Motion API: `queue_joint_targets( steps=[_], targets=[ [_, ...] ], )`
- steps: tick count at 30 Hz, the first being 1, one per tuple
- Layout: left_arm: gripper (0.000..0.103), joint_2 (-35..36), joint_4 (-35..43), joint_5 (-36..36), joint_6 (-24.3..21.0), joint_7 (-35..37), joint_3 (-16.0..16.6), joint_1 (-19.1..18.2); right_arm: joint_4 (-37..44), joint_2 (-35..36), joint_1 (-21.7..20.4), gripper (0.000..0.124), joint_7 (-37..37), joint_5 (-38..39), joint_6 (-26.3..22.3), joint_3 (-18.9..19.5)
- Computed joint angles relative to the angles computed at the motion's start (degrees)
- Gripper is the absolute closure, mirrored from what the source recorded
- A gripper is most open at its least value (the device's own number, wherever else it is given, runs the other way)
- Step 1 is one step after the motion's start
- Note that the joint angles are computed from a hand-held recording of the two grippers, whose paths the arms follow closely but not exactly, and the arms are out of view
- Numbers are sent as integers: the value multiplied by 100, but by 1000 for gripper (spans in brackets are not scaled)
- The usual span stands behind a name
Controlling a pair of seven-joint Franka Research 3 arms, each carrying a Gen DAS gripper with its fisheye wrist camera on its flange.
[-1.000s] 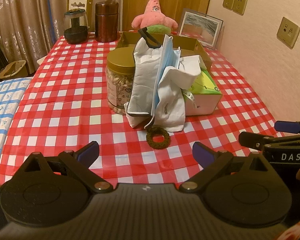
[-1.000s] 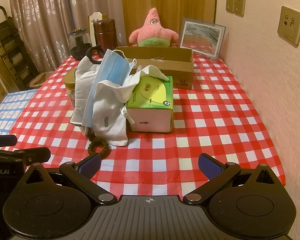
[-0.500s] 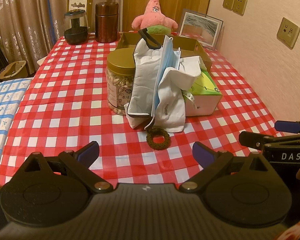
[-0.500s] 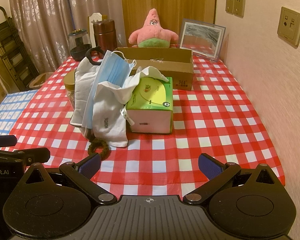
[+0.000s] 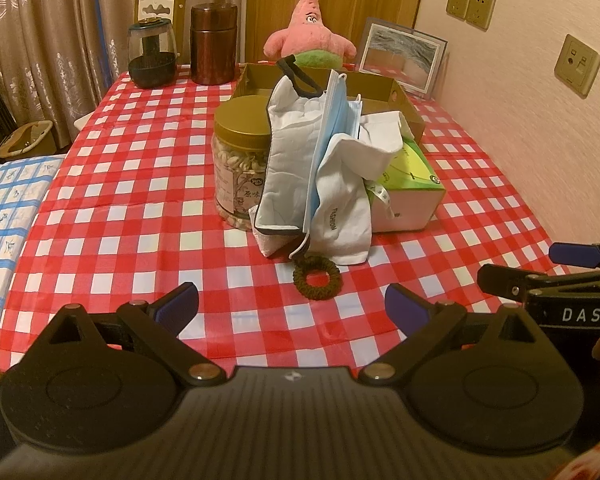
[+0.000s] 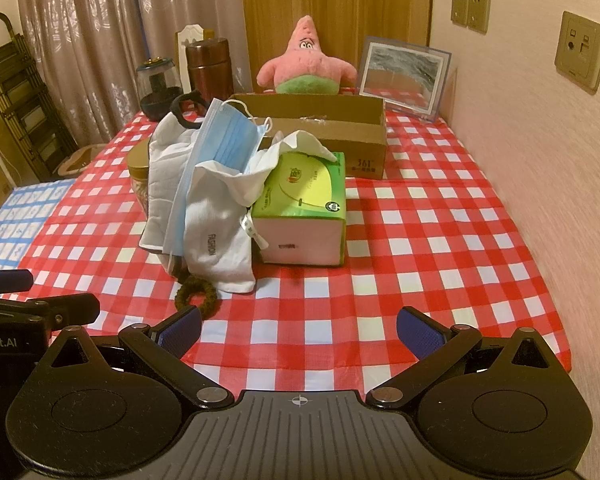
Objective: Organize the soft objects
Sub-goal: 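Move both tools toward the pile of white cloth and blue mask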
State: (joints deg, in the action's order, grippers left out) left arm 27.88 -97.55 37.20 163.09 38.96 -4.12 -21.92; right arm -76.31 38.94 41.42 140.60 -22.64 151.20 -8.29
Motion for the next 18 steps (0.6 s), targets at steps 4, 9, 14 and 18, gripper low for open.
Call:
queue_joint_targets(
  steps=[4,9,14,18],
  targets=[
    [4,11,10,-53,-1,38,-28,32,36,29,-9,21,-40,10,0,6],
    [4,58,29,-98,84,100,-3,77,184,148,-59,21,-192,41,66,12],
    [5,175,140,-194,118,287,-16,178,570,444,-94,21,-439,95,119,-17],
    [5,317,296,-313,93,484,-17,237,1184,867,-225,21,-976,233,133,46]
  ],
)
